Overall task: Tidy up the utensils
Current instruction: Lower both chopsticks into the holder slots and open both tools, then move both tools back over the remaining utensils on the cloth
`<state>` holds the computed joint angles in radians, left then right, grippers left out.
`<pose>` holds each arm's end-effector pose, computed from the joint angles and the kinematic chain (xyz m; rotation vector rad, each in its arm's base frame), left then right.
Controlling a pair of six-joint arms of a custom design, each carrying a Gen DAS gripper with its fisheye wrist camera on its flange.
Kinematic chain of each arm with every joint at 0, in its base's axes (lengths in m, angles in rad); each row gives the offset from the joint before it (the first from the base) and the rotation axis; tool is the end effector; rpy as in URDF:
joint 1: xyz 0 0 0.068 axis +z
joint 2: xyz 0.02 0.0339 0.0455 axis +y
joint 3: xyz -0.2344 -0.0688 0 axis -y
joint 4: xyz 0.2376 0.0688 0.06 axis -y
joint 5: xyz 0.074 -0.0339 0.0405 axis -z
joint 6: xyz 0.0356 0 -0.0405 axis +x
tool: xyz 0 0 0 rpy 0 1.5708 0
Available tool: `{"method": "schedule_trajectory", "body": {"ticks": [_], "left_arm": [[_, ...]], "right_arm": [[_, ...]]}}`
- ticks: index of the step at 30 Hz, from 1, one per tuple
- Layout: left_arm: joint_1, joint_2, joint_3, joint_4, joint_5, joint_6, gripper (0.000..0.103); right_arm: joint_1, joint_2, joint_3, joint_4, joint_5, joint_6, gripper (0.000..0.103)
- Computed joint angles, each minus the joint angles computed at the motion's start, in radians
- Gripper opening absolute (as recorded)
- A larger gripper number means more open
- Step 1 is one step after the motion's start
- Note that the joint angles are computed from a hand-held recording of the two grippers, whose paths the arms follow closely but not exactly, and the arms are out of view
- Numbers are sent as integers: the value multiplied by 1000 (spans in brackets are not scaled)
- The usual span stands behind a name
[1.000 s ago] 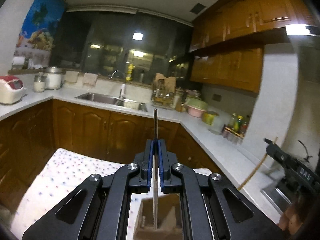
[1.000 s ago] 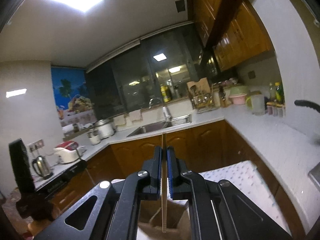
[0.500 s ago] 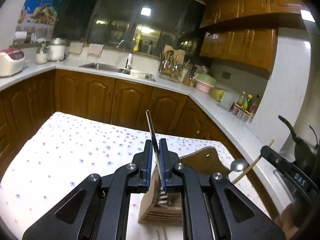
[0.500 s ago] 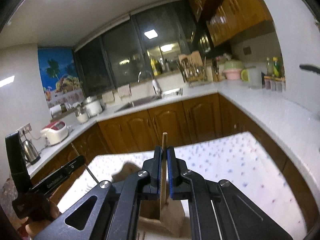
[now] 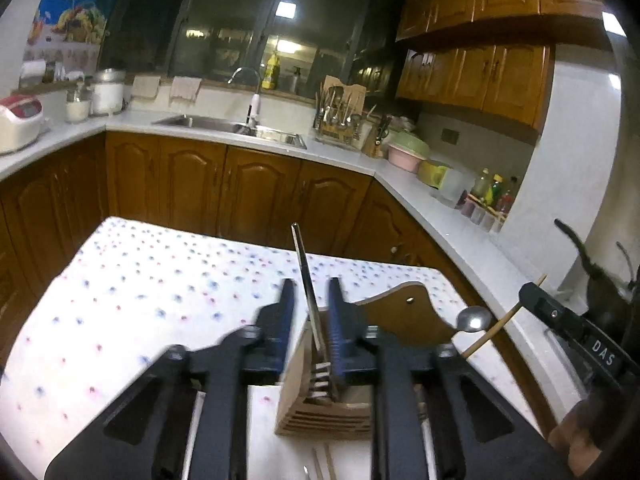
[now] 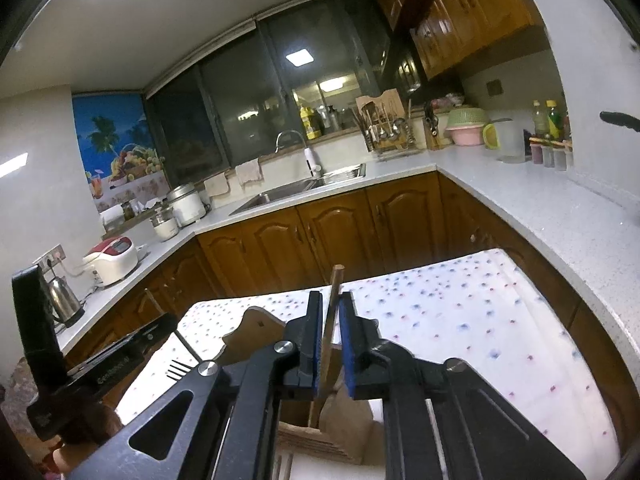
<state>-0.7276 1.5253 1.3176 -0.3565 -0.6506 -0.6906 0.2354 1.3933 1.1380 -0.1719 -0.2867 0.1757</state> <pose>0.2687 -0.2105 0.3027 -0.3314 1.9887 -0.2033 0.3109 0.0849 0.2975 -0.2470 2.0065 0.5488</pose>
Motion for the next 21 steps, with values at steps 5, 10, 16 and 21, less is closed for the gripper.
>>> {"method": "schedule_trajectory", "body": {"ticks": [5,10,16,21], "left_arm": [[-47,-99,-46,-42,-46,-50,72],[-165,-197,-87,-164,-188,-141,86],[-286,-249,-128,-373,-259,-349,86],[-370,-252,-173,-482,-258,-517,86]], "right_arm": [[-28,-66,-42,5,-49,38,60],[-85,-207,-127,-3,-117,88,91],[-144,-402,-258,-63,-165,96,95],[-219,-536,-360,-165,-216,76,95]]}}
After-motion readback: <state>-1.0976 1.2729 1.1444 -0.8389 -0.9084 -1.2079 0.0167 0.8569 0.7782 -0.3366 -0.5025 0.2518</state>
